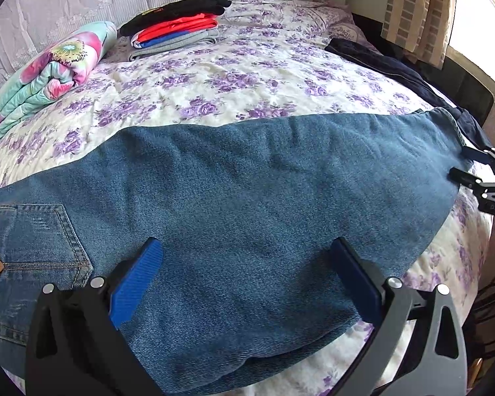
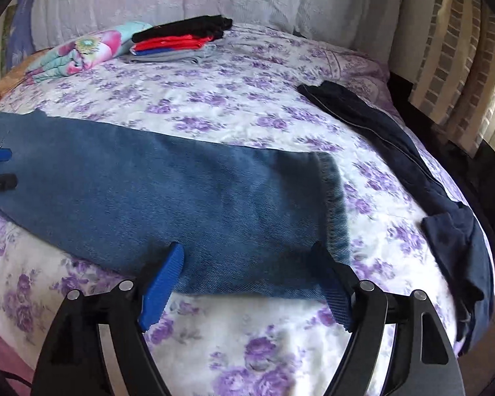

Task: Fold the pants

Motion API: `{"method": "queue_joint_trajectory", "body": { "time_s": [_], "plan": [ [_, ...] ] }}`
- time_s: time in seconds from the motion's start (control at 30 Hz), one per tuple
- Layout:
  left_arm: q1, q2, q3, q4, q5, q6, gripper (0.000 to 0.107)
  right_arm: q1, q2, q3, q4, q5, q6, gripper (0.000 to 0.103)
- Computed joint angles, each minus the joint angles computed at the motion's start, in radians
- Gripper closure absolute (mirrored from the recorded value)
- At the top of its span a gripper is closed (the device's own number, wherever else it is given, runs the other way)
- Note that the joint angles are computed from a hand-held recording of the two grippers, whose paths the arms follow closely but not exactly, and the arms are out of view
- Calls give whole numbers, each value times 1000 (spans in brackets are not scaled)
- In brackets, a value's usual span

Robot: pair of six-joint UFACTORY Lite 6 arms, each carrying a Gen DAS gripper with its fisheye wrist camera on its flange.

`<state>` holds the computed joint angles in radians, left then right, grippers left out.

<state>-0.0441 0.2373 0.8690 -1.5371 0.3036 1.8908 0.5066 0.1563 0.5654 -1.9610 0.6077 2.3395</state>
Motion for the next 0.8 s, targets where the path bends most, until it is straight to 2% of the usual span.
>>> {"method": "queue_joint_trajectory", "body": {
  "time_s": [0.07, 0.13, 0.2, 0.33, 0.4, 0.47, 0.5, 0.53, 0.63, 0.7, 0.73, 0.8],
  "plan": [
    [-3, -3, -3, -14, -5, 12, 8, 43, -36, 9, 123, 27, -63, 24],
    [7, -18, 1, 70, 3, -75, 8, 105, -91, -10, 104, 45, -42, 24],
    [56, -71, -13, 122, 52, -111, 8, 162, -92, -2, 84, 79, -20, 24],
    [214, -199, -64, -25, 99, 99, 8, 139, 53, 79, 24, 25, 37, 23],
    [299, -156, -16, -37, 64, 119, 8, 123, 115, 93, -20, 23, 94, 19],
    [362, -36, 75, 81, 11, 9, 8, 105, 116, 70, -92, 32, 196, 15],
    [420, 27, 116, 153, 29, -34, 8, 98, 109, 64, -107, 23, 217, 15],
    [462, 48, 132, 183, 89, -42, 8, 97, 107, 65, -102, 19, 219, 15],
    [520, -5, 93, 151, 100, 64, 9, 127, 125, 107, 26, 31, 96, 15],
    [578, 26, 134, 255, 203, -15, 10, 147, 136, 155, 161, 33, -33, 15],
    [589, 21, 138, 272, 218, -27, 10, 166, 138, 186, 265, 48, -119, 15],
    [603, -43, 103, 205, 179, 49, 9, 250, 123, 240, 356, 120, -211, 17]
  ]
}}
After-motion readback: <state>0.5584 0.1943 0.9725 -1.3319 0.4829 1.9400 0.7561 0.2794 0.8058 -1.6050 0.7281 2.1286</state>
